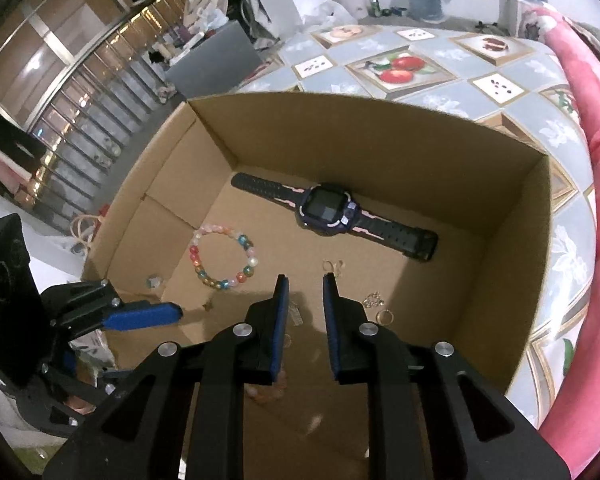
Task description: Organize jewelry
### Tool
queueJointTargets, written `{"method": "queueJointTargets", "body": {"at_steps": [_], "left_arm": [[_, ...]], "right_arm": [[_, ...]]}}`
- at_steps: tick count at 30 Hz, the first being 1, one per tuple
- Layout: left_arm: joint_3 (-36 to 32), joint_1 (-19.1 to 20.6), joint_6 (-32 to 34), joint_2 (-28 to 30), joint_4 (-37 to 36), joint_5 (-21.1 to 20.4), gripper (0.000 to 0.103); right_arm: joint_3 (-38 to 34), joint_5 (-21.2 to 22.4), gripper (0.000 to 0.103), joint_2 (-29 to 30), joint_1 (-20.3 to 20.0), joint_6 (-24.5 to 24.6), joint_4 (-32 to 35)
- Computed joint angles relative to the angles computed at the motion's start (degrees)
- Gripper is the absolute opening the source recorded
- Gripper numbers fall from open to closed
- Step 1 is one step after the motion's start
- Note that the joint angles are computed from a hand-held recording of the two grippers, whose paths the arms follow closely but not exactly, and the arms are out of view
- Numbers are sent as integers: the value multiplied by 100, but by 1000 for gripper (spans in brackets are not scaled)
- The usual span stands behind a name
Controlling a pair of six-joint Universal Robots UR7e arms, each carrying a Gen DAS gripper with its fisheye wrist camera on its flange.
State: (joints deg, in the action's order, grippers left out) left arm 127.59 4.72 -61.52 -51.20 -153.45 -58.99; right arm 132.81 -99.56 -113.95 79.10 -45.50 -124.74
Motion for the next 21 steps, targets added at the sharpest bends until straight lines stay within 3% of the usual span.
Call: {"method": "queueJointTargets", "body": {"at_steps": [5, 8, 11, 14, 16, 18, 21], "left_arm": [[26, -233, -328, -278, 546, 339, 47], [66, -437, -762, -600, 1212, 683, 54], [79, -637, -1418, -967, 2161, 1086, 64], [94, -755, -2213, -1336, 3163, 1379, 75], [108, -758, -2679, -1533, 3723, 1445, 79], [27, -730, -3248, -1597, 4461, 1441, 82], [175, -587, -3547, -1703, 4422, 1174, 82]], "right_arm": [[30, 568, 19, -589, -273, -195, 153], [83, 963, 27, -1093, -514, -350, 179], [132, 1466, 39, -1689, -972, -490, 202], [176, 2032, 52, -2249, -1656, -611, 305], [173, 2412, 55, -2535, -2220, -673, 522], [179, 2581, 57, -2664, -2658, -730, 744], [238, 2480, 58, -2642, -2934, -717, 874]]}}
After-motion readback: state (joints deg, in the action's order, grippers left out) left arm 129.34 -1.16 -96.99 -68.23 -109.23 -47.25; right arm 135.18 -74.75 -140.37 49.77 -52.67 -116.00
